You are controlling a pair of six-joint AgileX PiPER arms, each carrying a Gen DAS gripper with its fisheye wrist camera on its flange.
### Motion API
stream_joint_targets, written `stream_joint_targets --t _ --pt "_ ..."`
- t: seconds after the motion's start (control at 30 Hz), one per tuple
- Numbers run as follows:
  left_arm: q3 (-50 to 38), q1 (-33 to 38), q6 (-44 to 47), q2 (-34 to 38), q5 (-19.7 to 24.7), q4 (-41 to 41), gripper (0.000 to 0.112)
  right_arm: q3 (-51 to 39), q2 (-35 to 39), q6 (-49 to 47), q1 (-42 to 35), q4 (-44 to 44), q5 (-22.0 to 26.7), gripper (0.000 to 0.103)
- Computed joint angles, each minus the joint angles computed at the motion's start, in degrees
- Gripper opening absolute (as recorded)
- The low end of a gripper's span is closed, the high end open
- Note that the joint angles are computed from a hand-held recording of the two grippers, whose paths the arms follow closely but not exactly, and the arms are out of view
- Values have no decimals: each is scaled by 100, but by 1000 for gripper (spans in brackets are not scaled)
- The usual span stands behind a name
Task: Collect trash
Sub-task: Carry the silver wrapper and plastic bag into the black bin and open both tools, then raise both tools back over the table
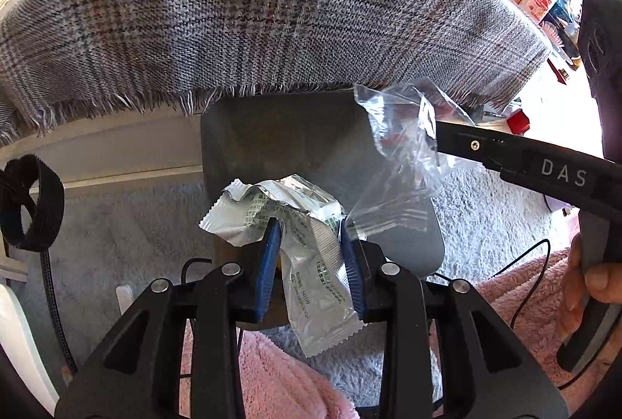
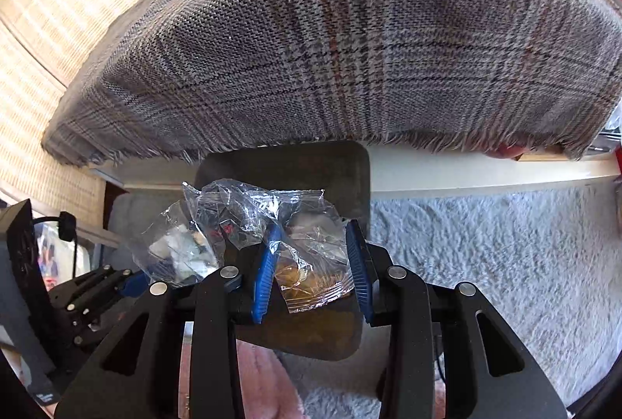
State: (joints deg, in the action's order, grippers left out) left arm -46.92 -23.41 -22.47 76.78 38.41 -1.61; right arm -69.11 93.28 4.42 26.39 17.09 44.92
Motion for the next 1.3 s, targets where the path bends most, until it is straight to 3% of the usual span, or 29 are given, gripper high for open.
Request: stream_joint_targets --t 0.3,0.43,0.5,0.57,0.63,0.7,0.77,0.97,1.13,1.3 --pt "-42 109 261 190 -58 -190 41 -29 124 -127 89 293 -145 43" --pt "27 132 236 133 -38 -184 43 -78 130 -20 166 221 -179 58" --pt "98 189 274 6 5 -176 48 -92 124 -6 169 221 -187 59" --pt "133 209 189 -130 54 -66 59 -85 87 61 155 172 -202 66" --pt "160 232 49 -304 127 87 77 -59 38 161 137 88 -236 73" --pt "162 257 -25 -472 210 184 85 -33 -34 207 71 65 -249 79" --pt "159 318 -80 -657 301 282 93 -59 -105 257 2 16 -193 93" --pt "-123 845 259 -1054 568 166 95 -249 -190 -166 -401 583 182 98" --pt "-576 1259 687 -1095 809 -121 95 -640 -299 19 -377 308 336 98" --pt "-1217 1208 715 -763 963 44 95 -1537 -168 166 -426 46 560 99"
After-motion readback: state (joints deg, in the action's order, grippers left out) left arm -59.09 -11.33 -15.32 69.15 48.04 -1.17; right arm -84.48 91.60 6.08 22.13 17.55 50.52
